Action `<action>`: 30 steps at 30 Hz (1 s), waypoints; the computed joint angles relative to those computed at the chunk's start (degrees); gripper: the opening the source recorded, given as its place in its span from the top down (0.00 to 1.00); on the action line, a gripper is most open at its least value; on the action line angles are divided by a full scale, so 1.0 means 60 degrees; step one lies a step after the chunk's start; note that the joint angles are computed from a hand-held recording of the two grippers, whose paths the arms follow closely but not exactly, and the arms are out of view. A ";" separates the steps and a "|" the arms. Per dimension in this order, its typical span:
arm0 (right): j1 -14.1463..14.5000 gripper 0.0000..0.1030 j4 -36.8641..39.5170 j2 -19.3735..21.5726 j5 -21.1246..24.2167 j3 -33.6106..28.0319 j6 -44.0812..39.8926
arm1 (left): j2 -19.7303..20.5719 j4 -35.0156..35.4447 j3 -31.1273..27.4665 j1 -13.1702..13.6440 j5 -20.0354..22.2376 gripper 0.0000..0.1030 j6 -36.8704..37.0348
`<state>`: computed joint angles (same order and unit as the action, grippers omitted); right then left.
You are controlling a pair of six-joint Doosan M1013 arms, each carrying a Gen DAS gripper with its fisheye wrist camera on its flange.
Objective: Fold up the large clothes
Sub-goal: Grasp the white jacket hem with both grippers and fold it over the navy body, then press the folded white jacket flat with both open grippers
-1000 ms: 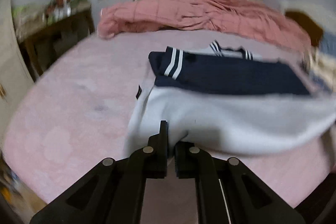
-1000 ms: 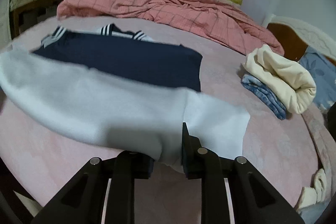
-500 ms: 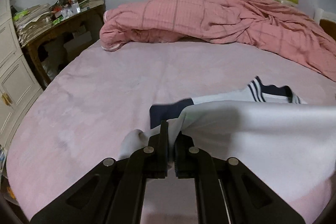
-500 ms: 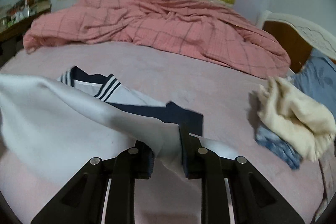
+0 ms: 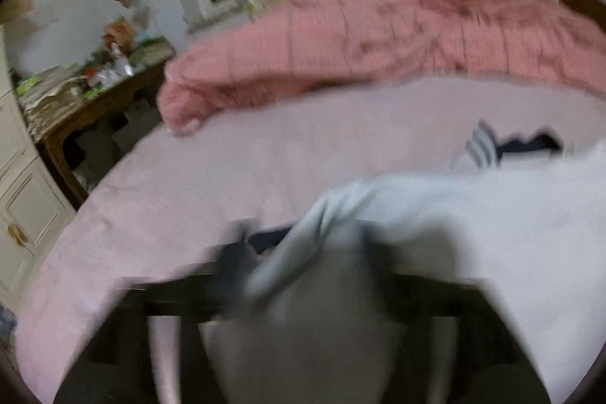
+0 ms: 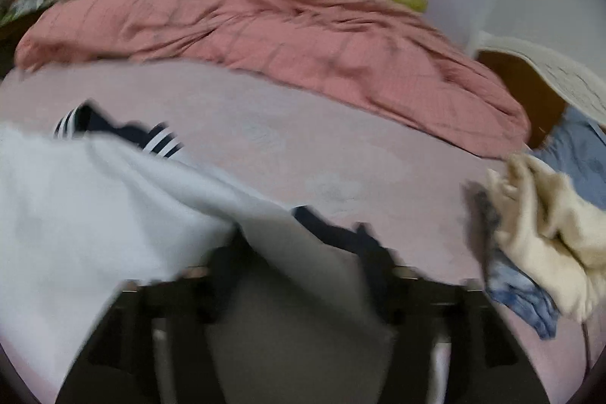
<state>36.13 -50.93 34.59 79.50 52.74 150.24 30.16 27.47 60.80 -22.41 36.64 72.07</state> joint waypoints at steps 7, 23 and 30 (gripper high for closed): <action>0.0371 0.22 -0.1093 -0.1322 -0.1261 0.1449 0.3142 | -0.1201 -0.4325 0.1183 0.0329 -0.1713 0.06 0.3250; 0.0107 0.09 0.0430 -0.0370 -0.1616 0.0869 0.0728 | 0.0037 -0.4391 -0.0076 0.0522 0.0454 0.11 0.2937; -0.0346 0.05 0.1508 -0.0584 -0.2294 0.1302 0.0680 | 0.0172 -0.4429 -0.0220 0.0614 0.0580 0.08 0.2841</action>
